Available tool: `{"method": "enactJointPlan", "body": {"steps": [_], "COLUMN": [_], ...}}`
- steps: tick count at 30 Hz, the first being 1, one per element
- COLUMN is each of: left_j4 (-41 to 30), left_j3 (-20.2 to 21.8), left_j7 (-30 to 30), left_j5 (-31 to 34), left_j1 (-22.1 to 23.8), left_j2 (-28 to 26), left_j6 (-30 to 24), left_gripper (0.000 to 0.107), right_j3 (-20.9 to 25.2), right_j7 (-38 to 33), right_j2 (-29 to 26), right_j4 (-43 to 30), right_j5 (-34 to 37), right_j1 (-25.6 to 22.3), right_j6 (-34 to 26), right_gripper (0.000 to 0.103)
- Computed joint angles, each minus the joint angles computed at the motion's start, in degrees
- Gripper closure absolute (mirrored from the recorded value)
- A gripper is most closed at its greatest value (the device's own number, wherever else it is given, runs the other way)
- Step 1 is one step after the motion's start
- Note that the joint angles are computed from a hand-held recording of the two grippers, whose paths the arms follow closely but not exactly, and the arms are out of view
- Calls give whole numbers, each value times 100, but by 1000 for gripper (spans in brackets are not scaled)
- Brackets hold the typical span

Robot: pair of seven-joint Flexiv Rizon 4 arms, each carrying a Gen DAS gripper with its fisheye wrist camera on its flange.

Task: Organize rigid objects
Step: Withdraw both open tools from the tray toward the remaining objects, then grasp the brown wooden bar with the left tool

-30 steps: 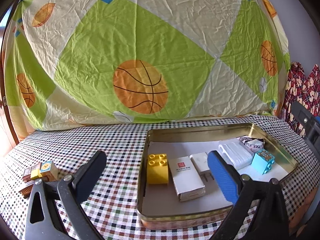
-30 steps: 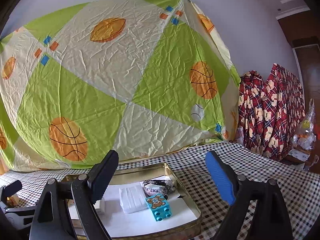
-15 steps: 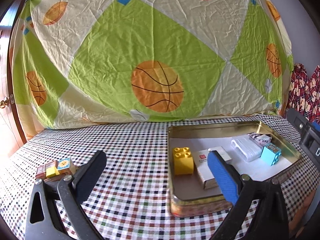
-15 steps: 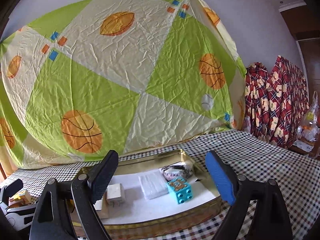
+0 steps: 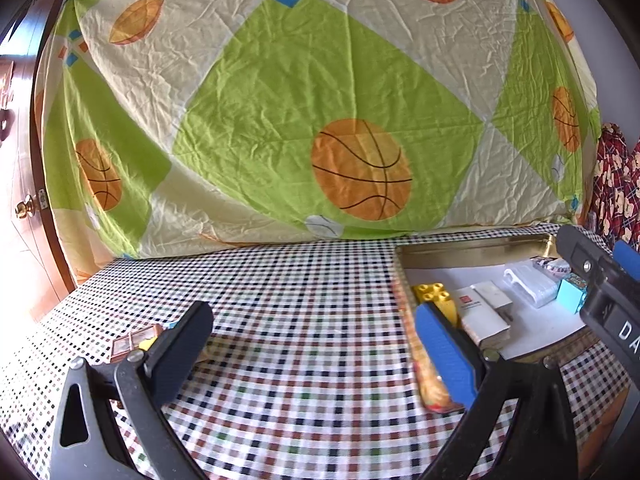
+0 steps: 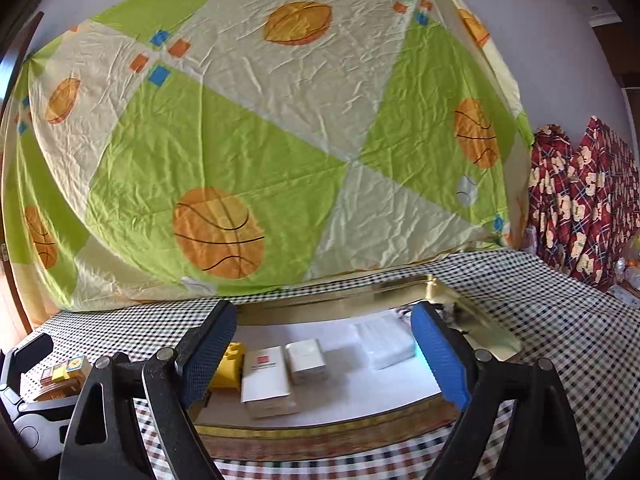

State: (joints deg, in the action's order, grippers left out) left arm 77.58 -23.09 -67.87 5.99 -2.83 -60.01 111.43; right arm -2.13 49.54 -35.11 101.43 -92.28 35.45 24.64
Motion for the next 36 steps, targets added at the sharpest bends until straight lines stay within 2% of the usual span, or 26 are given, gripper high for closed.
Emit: {"method": "enactJointPlan", "body": {"steps": [5, 10, 15, 21, 27, 29, 31, 32, 36], "left_j4": [-52, -124, -159, -167, -265, -391, -534, -634, -1021], "left_j3": [-151, 119, 11, -375, -548, -499, -424, -381, 162], "left_j7": [53, 302, 558, 1229, 1956, 2085, 2175, 2220, 2191], "left_j5": [43, -89, -185, -355, -843, -1054, -1286, -1402, -1684], "left_j1": [240, 232, 508, 1025, 1345, 1327, 1281, 1244, 879], "left_j2": [-35, 5, -9, -25, 11, -15, -32, -52, -80], "left_j6": [-190, -339, -581, -1242, -2390, -2705, -3101, -3346, -4130], "left_gripper": [5, 5, 5, 5, 5, 9, 22, 25, 46], "right_j3": [-60, -175, -356, -618, -809, -852, -918, -960, -1067], "right_j7": [-183, -310, -817, -1513, -1866, -1966, -2039, -2053, -2092], "right_j2": [-231, -491, -844, -1234, -1527, -1602, -1633, -1640, -1651], "right_j4": [-366, -773, -1320, -1922, -2380, -2497, -2544, -2550, -2554], "right_j5": [9, 25, 152, 481, 733, 890, 997, 1011, 1039], "right_j1": [53, 87, 212, 423, 463, 462, 499, 523, 600], "right_j6": [171, 580, 946, 1254, 1800, 1955, 2047, 2085, 2124], "right_gripper": [12, 12, 12, 13, 13, 13, 13, 13, 13]}}
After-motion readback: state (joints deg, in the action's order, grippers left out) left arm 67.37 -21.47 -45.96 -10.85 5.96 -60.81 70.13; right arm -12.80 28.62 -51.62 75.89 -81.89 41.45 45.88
